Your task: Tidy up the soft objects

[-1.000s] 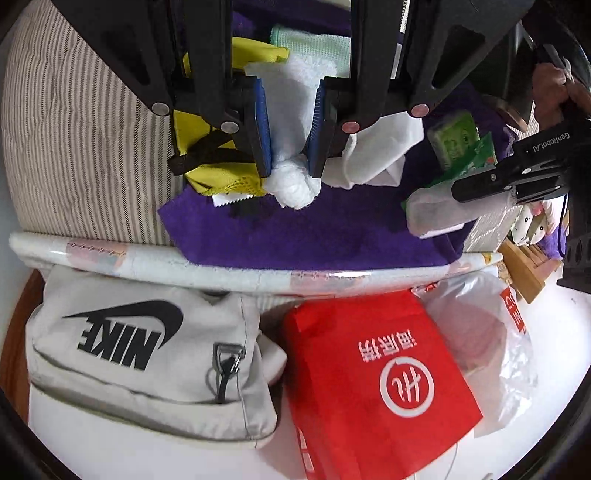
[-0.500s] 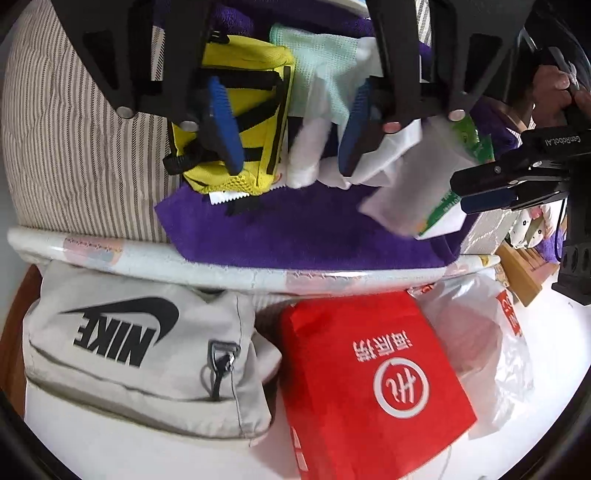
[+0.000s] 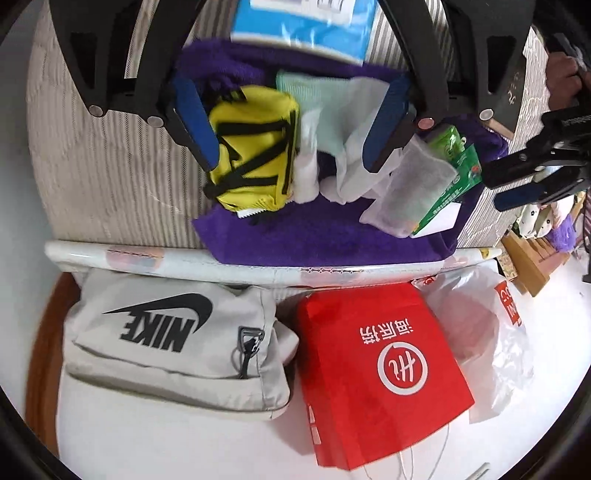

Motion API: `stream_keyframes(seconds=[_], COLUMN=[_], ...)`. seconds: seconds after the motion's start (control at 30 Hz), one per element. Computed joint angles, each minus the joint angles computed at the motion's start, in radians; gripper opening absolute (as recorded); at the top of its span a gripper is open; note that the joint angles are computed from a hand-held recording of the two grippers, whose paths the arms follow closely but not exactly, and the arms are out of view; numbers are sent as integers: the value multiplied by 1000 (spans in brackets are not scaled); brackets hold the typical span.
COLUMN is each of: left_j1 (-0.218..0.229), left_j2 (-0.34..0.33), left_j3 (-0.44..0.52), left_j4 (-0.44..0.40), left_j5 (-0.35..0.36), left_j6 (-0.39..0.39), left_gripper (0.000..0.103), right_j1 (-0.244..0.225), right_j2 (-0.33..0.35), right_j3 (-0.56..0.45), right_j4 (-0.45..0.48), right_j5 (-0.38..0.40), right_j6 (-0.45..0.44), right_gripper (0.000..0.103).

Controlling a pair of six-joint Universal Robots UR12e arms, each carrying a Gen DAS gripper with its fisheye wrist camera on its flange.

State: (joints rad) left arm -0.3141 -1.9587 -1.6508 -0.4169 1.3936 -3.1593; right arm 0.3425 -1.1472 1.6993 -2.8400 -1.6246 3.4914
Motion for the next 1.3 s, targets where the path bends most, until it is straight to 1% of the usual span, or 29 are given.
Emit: stream_keyframes(seconds=[0.1, 0.13, 0.37, 0.47, 0.57, 0.63, 0.7, 0.73, 0.83, 0.9, 0.97, 1.07, 1.17, 1.23, 1.3], left_j1=[-8, -11, -30, -41, -54, -68, -84, -91, -101, -109, -121, -149, -187, -200, -206], left_j2=[39, 52, 154, 202, 241, 264, 278, 283, 302, 316, 331, 349, 352, 361, 370], left_j3=[-34, -46, -150, -201, -246, -276, -300, -307, -328, -346, -371, -395, -410, -422, -434], left_j4=[20, 26, 106, 142, 174, 192, 204, 194, 161, 170, 200, 213, 225, 226, 242], left_j5=[12, 16, 28, 43, 74, 116, 160, 172, 161, 167, 193, 251, 350, 370, 368], left_j6=[-6, -8, -25, -35, -50, -65, -84, -95, -111, -119, -134, -156, -156, -166, -179], left_gripper=[70, 70, 70, 74, 79, 83, 83, 83, 83, 83, 83, 88, 88, 88, 88], right_j1=[7, 9, 36, 56, 85, 102, 120, 129, 149, 167, 184, 197, 216, 227, 240], right_j2=[-28, -38, -115, -151, -187, -205, -226, -237, -262, -276, -296, -323, -350, -362, -370], right_j3=[29, 37, 123, 159, 194, 210, 227, 234, 255, 268, 288, 319, 347, 359, 368], right_j4=[-13, -7, -36, -46, -63, -69, -62, -46, -35, -31, -27, -39, -47, -61, -70], right_j5=[-7, -8, -18, -29, -55, -76, -94, -105, -128, -167, -199, -220, -253, -263, -278], right_j6=[17, 27, 75, 79, 81, 82, 101, 129, 157, 164, 177, 197, 226, 226, 224], right_gripper=[86, 90, 90, 91, 94, 94, 94, 94, 94, 94, 94, 94, 94, 94, 94])
